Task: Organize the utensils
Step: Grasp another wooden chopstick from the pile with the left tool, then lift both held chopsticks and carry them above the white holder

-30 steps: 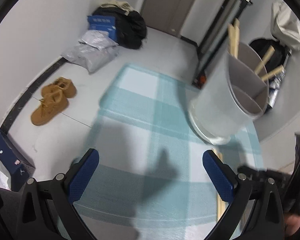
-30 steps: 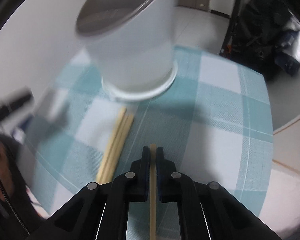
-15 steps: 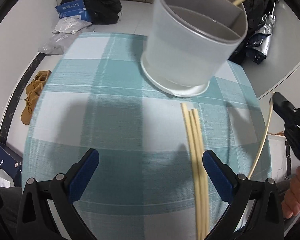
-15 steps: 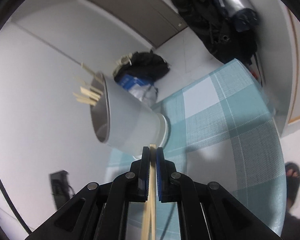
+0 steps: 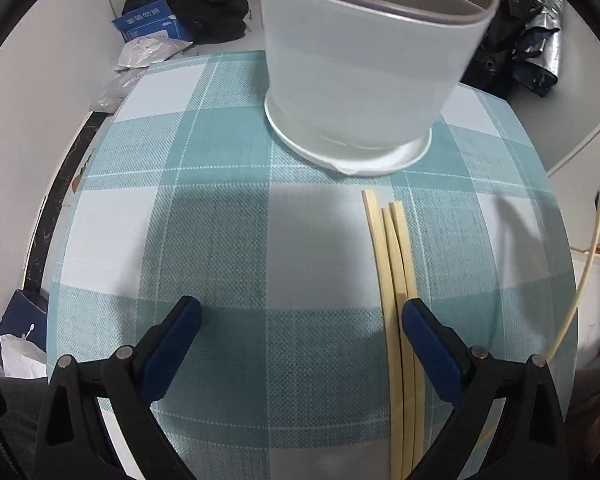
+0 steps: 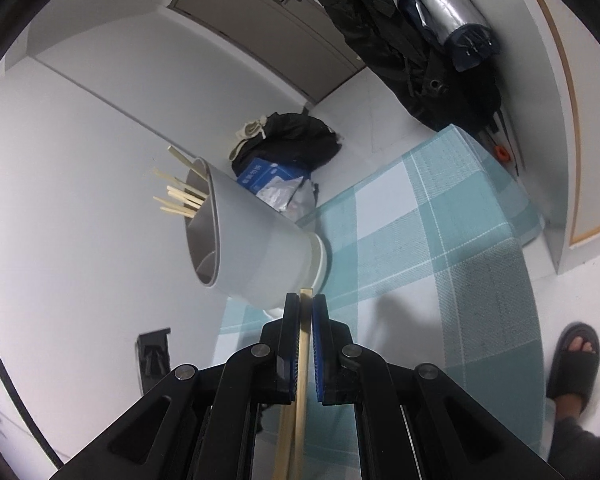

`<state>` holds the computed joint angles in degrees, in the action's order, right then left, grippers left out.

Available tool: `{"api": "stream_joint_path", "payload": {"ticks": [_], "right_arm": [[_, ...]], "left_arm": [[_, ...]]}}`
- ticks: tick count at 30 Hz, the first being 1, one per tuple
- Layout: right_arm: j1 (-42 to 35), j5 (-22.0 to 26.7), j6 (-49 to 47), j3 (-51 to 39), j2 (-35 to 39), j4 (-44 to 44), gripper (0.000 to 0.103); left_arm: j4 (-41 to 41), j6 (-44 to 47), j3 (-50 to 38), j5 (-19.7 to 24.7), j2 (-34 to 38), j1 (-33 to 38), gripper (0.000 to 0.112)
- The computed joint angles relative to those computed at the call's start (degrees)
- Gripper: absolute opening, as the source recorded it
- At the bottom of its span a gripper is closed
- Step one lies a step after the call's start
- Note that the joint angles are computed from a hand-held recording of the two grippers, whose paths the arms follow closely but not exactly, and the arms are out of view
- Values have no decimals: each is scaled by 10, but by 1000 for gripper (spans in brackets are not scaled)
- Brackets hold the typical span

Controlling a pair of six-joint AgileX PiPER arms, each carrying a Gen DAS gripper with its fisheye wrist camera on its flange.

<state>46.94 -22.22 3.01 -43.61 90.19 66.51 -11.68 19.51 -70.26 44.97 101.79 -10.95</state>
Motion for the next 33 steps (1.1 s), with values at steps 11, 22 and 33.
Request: {"api": "stream_joint_path", "payload": {"ticks": [11,22,33], "right_arm": [[17,-5,-144,-27,11,115,5],[25,-37,-116,-11,28,159,5],[66,-129,-241,-66,56,316,5]], "left_arm": [[54,-58,-46,10,32,-33,90],[27,-48,-55,-16,34,-53,40],[-18,-10,-37,-5,15,-47,4]]}}
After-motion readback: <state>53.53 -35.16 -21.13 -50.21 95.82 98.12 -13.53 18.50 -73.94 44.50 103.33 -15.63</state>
